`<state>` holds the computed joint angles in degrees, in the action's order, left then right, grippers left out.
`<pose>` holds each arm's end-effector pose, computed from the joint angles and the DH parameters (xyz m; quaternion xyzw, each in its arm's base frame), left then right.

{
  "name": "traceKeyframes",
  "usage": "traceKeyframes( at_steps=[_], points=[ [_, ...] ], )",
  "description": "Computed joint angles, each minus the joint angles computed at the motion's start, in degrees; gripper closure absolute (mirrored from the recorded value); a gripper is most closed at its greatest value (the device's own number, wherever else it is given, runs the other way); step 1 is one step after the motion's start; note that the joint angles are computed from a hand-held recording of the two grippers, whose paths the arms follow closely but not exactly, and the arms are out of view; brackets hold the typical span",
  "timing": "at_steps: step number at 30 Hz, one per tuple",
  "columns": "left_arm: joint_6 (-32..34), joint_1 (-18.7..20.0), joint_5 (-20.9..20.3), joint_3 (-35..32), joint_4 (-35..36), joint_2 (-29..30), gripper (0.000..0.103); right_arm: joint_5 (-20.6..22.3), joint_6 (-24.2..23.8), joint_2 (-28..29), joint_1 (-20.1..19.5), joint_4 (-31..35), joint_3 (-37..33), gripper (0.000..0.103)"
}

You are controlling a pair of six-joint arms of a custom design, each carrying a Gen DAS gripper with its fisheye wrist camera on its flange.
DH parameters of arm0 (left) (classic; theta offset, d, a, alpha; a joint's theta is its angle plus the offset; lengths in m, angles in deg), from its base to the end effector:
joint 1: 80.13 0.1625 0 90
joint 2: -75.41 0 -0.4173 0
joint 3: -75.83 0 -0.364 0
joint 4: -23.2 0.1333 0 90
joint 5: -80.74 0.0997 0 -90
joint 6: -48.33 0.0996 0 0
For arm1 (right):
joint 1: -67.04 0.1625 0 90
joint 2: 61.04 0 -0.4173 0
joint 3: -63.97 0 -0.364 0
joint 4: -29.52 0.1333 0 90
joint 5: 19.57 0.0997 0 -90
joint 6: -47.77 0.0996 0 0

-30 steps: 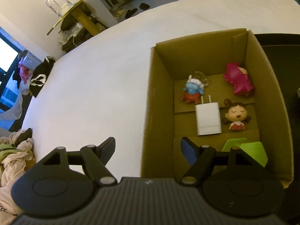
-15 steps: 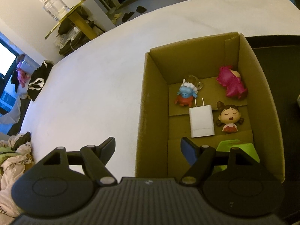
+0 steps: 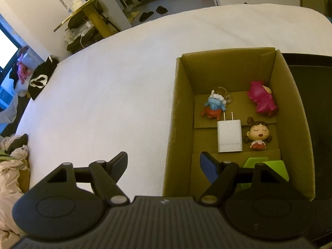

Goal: Organize rigid objects
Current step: 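Lift the lavender cube with the right gripper and carry it over the box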

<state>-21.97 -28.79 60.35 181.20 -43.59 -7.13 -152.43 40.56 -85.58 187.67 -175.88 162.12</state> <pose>-0.0941 -0.4804 0.3392 0.0087 0.7879 -0.2410 0.5666 0.3648 -0.4875 -0.0014 0.1587 -0.8649 0.3944 0.2669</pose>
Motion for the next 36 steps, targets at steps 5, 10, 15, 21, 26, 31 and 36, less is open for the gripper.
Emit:
traceKeyframes(
  at_steps=[5,10,15,21,26,31,36],
  points=[
    [3.09,0.02,-0.25,1.98,-4.78,-1.95,0.028,0.19,-0.81,-0.51,1.51,0.86,-1.13,0.06],
    [7.14,0.19,-0.84,4.17,-10.92,-3.73,0.028,1.17,-1.93,-0.76,2.85,2.5,-2.9,0.06],
    [11.1,0.35,-1.43,6.17,-15.95,-5.15,0.028,1.54,-2.52,-0.57,4.1,3.84,-4.73,0.06],
    [19.55,-0.03,-1.97,10.37,-26.92,-7.83,0.028,2.6,-3.36,-0.45,5.39,4.58,-5.53,0.06],
    [24.95,0.75,-4.28,11.94,-34.92,-9.33,0.031,3.34,-3.71,0.45,6.49,6.92,-7.15,0.06],
    [29.82,1.41,-6.2,13.29,-41.34,-10.58,0.038,3.54,-4.34,2.0,7.83,9.76,-9.87,0.06],
    [32.83,2.29,-8.38,13.89,-45.26,-11.16,0.058,4.25,-3.52,3.26,8.46,13.12,-12.2,0.06]
  ],
)
